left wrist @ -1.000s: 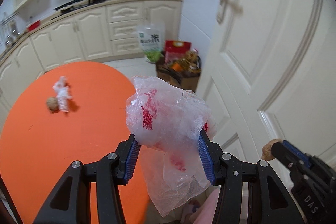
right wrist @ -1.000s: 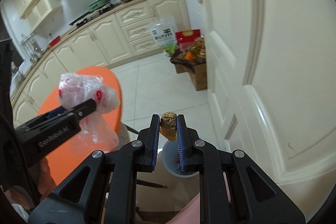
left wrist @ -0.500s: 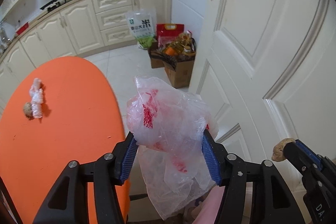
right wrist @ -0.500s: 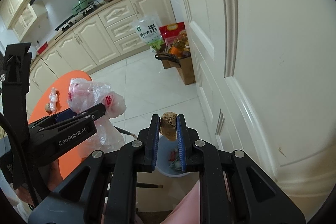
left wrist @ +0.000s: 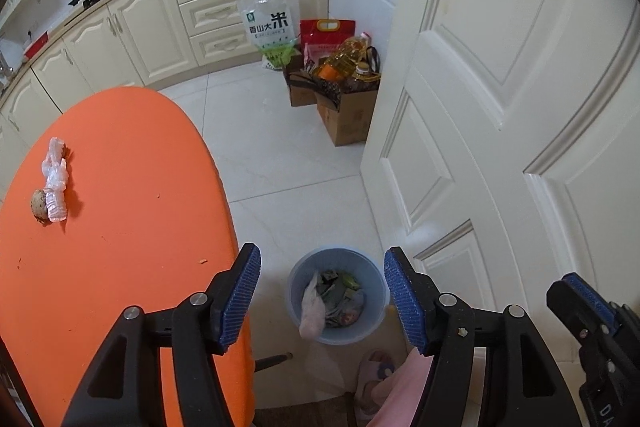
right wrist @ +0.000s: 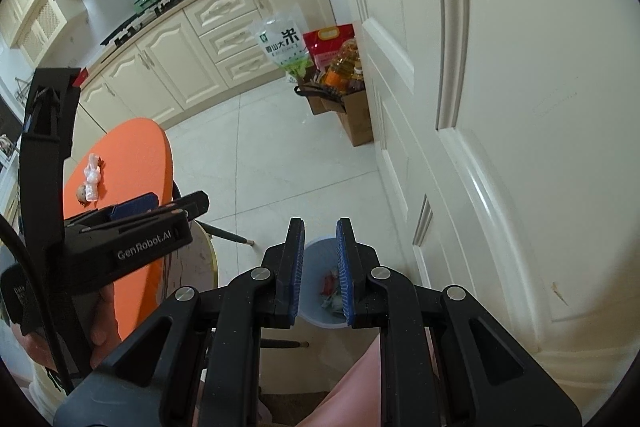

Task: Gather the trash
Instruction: 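Open the left tool over the blue bin while the right tool releases the brown lump, then move both open tools back over the orange table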

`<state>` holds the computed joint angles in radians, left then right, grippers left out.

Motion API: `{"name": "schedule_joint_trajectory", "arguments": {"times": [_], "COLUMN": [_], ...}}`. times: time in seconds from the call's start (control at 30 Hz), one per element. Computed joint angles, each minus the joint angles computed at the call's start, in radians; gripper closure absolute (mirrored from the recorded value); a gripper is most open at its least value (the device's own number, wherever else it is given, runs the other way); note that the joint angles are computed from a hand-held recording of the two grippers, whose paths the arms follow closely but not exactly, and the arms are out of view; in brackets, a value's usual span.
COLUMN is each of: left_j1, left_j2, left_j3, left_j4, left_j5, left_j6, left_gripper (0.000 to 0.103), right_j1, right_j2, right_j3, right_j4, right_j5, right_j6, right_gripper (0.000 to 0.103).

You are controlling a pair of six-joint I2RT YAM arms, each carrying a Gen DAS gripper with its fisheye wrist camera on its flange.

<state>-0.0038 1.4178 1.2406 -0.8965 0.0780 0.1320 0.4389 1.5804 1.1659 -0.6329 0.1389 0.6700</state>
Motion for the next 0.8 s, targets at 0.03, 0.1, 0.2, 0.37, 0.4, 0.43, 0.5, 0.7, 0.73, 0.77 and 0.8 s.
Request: {"name": "schedule_joint_trajectory", "arguments": {"times": [0.03, 0.1, 0.2, 0.37, 0.4, 0.43, 0.5, 0.7, 0.73, 0.77, 0.8], "left_j1": [0.006, 0.019, 0.047, 0.095, 0.109, 0.122, 0.147, 0.231, 0.248, 0.276, 0.307], "left_j2": [0.011, 0.007, -0.005, -0.032, -0.041, -0.051, -0.080, -0.167, -0.176, -0.187, -0.196], "left_j3": [0.015, 0.015, 0.023, 0.027, 0.025, 0.023, 0.007, -0.034, -0.036, -0.034, -0.030], "left_j4": [-0.009, -0.016, -0.034, -0.050, -0.051, -0.052, -0.053, -0.076, -0.084, -0.099, -0.117], "left_j5": [0.008, 0.017, 0.031, 0.071, 0.083, 0.095, 0.107, 0.155, 0.167, 0.187, 0.207], "left_j6": [0.002, 0.007, 0.022, 0.054, 0.064, 0.073, 0.087, 0.143, 0.150, 0.165, 0.183], "left_gripper": [0.043, 0.042, 0.042, 0.037, 0.035, 0.034, 0.033, 0.031, 0.031, 0.031, 0.030], "right_j1": [0.000, -0.001, 0.005, 0.017, 0.020, 0.023, 0.027, 0.098, 0.110, 0.121, 0.139], "right_j2": [0.004, 0.015, 0.029, 0.055, 0.057, 0.058, 0.058, 0.012, 0.006, 0.006, 0.002], "right_j3": [0.003, 0.011, 0.020, 0.039, 0.041, 0.043, 0.051, 0.057, 0.061, 0.072, 0.081], "right_j4": [-0.001, 0.001, 0.008, 0.010, 0.010, 0.011, 0.008, 0.034, 0.036, 0.030, 0.024], "right_j5": [-0.003, -0.013, -0.026, -0.034, -0.035, -0.036, -0.037, 0.061, 0.071, 0.083, 0.107], "right_j6": [-0.001, -0.009, -0.015, -0.025, -0.026, -0.025, -0.027, -0.028, -0.029, -0.025, -0.022], "right_gripper": [0.087, 0.087, 0.087, 0.084, 0.084, 0.083, 0.069, 0.027, 0.023, 0.017, 0.015]}}
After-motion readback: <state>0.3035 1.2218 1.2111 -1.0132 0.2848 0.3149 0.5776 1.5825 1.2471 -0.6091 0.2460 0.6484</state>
